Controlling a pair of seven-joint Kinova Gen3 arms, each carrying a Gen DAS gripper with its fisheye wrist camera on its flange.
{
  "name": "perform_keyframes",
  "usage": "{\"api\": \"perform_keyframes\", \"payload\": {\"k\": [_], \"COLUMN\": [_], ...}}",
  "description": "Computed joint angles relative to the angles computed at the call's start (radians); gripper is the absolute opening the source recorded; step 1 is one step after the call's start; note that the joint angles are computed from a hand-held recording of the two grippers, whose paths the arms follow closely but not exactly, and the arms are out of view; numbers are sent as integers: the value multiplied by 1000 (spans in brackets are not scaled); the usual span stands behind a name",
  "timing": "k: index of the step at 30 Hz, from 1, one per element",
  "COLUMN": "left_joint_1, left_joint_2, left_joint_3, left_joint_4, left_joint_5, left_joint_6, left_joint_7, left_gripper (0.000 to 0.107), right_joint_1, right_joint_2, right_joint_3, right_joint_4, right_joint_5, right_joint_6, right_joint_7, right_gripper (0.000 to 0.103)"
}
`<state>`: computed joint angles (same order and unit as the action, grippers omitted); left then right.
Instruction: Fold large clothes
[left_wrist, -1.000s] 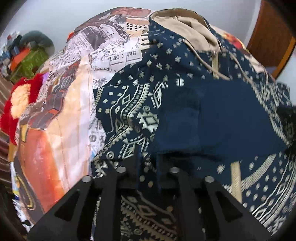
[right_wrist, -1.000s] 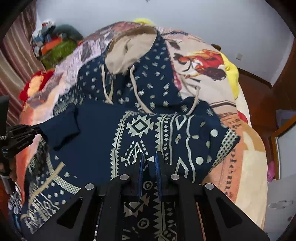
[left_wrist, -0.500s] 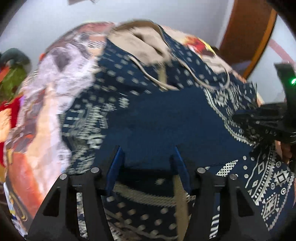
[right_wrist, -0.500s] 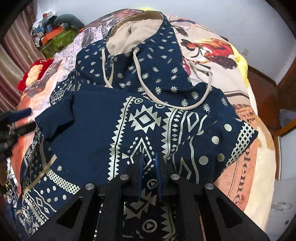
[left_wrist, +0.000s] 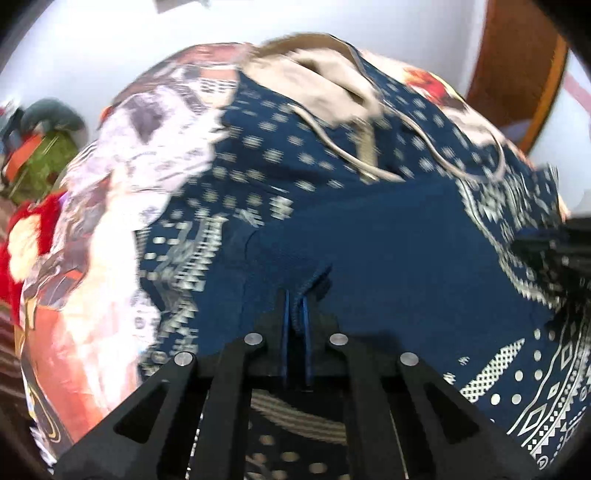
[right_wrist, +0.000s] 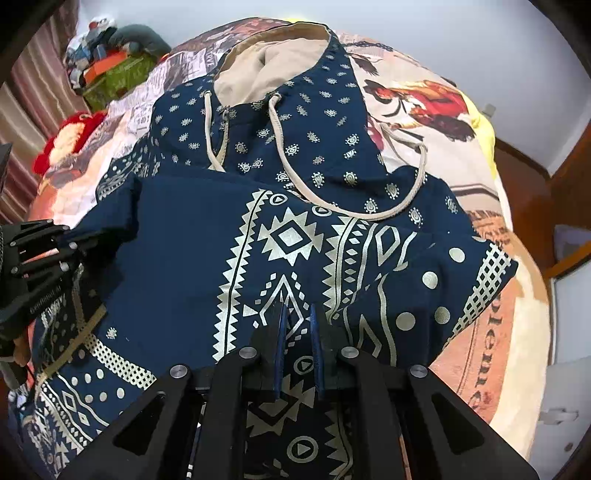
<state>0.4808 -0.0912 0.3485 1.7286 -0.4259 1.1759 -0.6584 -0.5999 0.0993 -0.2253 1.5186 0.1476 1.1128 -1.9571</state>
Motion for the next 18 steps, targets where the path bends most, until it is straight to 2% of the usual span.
{"api": "perform_keyframes", "payload": {"k": [4,9,13,18], "left_joint_1": [-58,-144,-202,-250], "left_joint_2": [-79,-136,-160,-167], "left_joint_3": [-36,-55,-58,-66], "left_joint_4": [35,81,128,176], "left_joint_5": [16,47,63,72], "left_joint_6": [-5,2,6,17], "left_joint_7": [-1,-43,-68,-95], "left_gripper": [6,6,6,6], "right_joint_1": [18,-10,-10,10], "right_joint_2": [-5,-14,-69,-152], "right_joint_3": [5,-9,-21,-44], "right_joint_4": [1,-10,25,76], "right_joint_5": [-36,17,17,38], "right_joint_6": [-8,5,-69,-199], "right_joint_7": [19,14,32,-1], "right_gripper": [9,9,9,9]}}
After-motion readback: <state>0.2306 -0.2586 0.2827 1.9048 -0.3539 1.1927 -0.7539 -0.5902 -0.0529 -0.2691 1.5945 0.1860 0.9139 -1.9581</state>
